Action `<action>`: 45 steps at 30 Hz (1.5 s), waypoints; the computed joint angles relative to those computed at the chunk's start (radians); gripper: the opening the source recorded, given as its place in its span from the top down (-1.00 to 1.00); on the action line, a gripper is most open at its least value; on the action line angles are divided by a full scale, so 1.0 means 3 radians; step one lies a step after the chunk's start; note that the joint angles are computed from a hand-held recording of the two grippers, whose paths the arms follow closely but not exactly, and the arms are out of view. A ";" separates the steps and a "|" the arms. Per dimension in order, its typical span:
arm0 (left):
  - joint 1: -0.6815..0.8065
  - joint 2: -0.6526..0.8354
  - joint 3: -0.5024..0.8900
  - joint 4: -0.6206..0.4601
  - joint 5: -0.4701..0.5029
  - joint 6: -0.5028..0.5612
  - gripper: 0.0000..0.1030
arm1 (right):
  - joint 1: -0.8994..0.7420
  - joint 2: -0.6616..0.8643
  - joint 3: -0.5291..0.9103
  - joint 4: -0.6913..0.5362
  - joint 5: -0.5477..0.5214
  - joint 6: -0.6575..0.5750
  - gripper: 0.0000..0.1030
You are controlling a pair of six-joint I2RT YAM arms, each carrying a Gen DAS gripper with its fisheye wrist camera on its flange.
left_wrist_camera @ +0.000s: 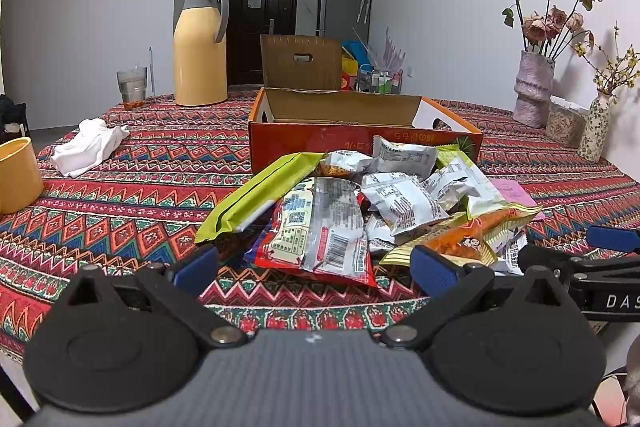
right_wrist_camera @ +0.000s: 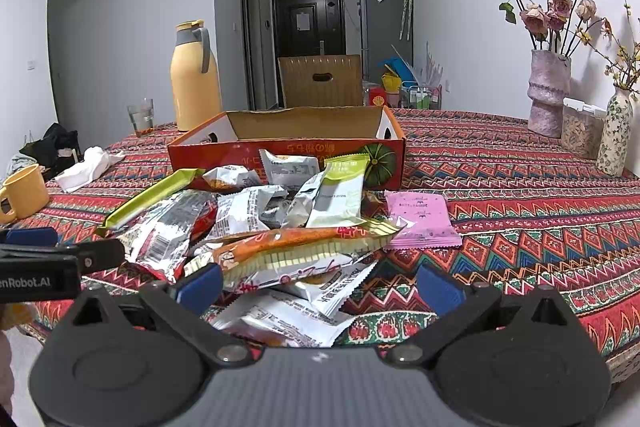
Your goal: Organize snacks
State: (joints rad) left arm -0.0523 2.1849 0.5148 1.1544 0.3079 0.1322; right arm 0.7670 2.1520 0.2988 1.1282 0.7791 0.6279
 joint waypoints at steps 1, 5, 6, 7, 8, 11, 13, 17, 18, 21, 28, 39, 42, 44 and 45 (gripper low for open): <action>0.0001 0.0008 -0.0005 0.0015 0.0001 0.0000 -1.00 | -0.0005 0.0000 0.0000 0.0005 -0.0005 -0.0008 -1.00; 0.0001 0.0008 -0.0005 0.0013 0.0001 0.0000 -1.00 | -0.0008 0.0003 -0.0001 0.0010 -0.0006 -0.0010 -1.00; 0.0002 0.0005 -0.0004 0.0008 0.0001 -0.0001 -1.00 | -0.0006 0.0003 -0.0002 0.0012 -0.0006 -0.0008 -1.00; 0.0002 0.0009 -0.0008 0.0018 0.0002 -0.0002 -1.00 | -0.0008 0.0002 -0.0002 0.0011 -0.0009 -0.0011 -1.00; 0.0001 0.0006 -0.0006 0.0013 0.0001 -0.0001 -1.00 | -0.0005 0.0003 -0.0002 0.0007 -0.0006 -0.0006 -1.00; 0.0003 0.0001 -0.0002 0.0001 0.0002 0.0000 -1.00 | -0.0004 0.0007 -0.0003 0.0016 -0.0005 -0.0009 -1.00; 0.0004 -0.0002 -0.0001 -0.0005 0.0005 0.0002 -1.00 | -0.0009 -0.0001 -0.0004 0.0009 -0.0010 -0.0009 -1.00; -0.0001 0.0008 -0.0005 0.0009 -0.0007 0.0009 -1.00 | -0.0006 0.0002 -0.0005 0.0010 -0.0008 -0.0004 -1.00; -0.0007 0.0028 -0.0011 0.0036 -0.0012 0.0013 -1.00 | -0.0008 0.0002 -0.0004 0.0012 -0.0009 -0.0008 -1.00; -0.0011 0.0059 -0.0012 0.0055 -0.0016 0.0011 -1.00 | -0.0010 0.0002 -0.0004 0.0013 -0.0012 -0.0009 -1.00; -0.0004 0.0046 -0.0001 0.0009 -0.0014 0.0006 -1.00 | -0.0013 0.0025 0.0001 0.0022 -0.0015 -0.0003 -1.00; 0.0012 0.0029 0.0008 -0.0030 0.0004 0.0006 -1.00 | -0.0021 0.0030 -0.0001 0.0031 -0.0023 -0.0007 -1.00; 0.0011 0.0030 0.0008 -0.0030 0.0003 0.0005 -1.00 | -0.0021 0.0033 -0.0001 0.0032 -0.0025 -0.0006 -1.00; 0.0018 0.0027 0.0006 -0.0036 0.0015 0.0004 -1.00 | -0.0021 0.0033 0.0001 0.0026 -0.0025 -0.0002 -1.00; 0.0019 0.0026 0.0004 -0.0034 0.0013 0.0005 -1.00 | -0.0021 0.0045 -0.0001 0.0040 -0.0026 -0.0002 -1.00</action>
